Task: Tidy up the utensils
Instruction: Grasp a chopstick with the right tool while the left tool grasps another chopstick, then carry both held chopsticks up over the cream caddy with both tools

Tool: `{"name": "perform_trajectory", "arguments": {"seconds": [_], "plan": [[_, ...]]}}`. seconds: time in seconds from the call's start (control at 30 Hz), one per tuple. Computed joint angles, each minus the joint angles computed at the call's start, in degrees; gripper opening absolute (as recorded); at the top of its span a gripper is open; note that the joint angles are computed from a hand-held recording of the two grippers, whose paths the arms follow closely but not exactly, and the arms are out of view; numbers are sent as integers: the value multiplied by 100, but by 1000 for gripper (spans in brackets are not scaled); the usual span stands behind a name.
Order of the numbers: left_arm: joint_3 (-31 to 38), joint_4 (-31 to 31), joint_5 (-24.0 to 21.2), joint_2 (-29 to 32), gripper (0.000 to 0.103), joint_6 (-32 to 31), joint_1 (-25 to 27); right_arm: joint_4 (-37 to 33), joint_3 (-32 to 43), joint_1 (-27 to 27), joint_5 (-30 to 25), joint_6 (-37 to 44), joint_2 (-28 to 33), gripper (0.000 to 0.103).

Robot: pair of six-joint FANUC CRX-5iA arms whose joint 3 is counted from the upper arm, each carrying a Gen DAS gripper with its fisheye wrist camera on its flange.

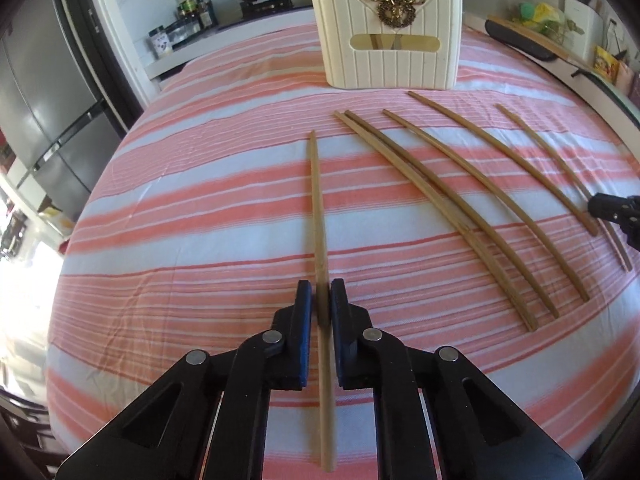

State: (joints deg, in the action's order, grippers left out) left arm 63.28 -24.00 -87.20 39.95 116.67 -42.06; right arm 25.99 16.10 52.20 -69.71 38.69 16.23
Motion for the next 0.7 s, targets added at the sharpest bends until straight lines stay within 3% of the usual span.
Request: {"name": "perform_trajectory", "arguments": {"seconds": [0.13,0.27,0.3,0.33,0.37,0.4,0.53,0.7], "plan": [[-957,23,334,-602,8,186,99,365,-872,309,-97,-1267,-611,6],[-1877,336,839,-1186,13,393,314,544,-1396,494,-1,-1680,-999,9],[-2033,428,947,-1279,28,409,365,568,-1447,511,30,-1626,-1037,12],[-2113,492,1007,-1324,49,397,397,599,-1512,527,105,-1576,-1086,27],[-2177,531,1065,-1359,58,373,422,615,-1548,526,192,-1530,-1108,47],[-2222,591,1121,-1375,66,320,450,627,-1516,514,257,-1480,-1069,53],[-2083,776,1078,-1237,72,26,551,533,-1295,467,156,-989,-909,54],[-1713,1070,794,-984,81,-421,721,-164,-880,195,60,-116,-770,53]]}}
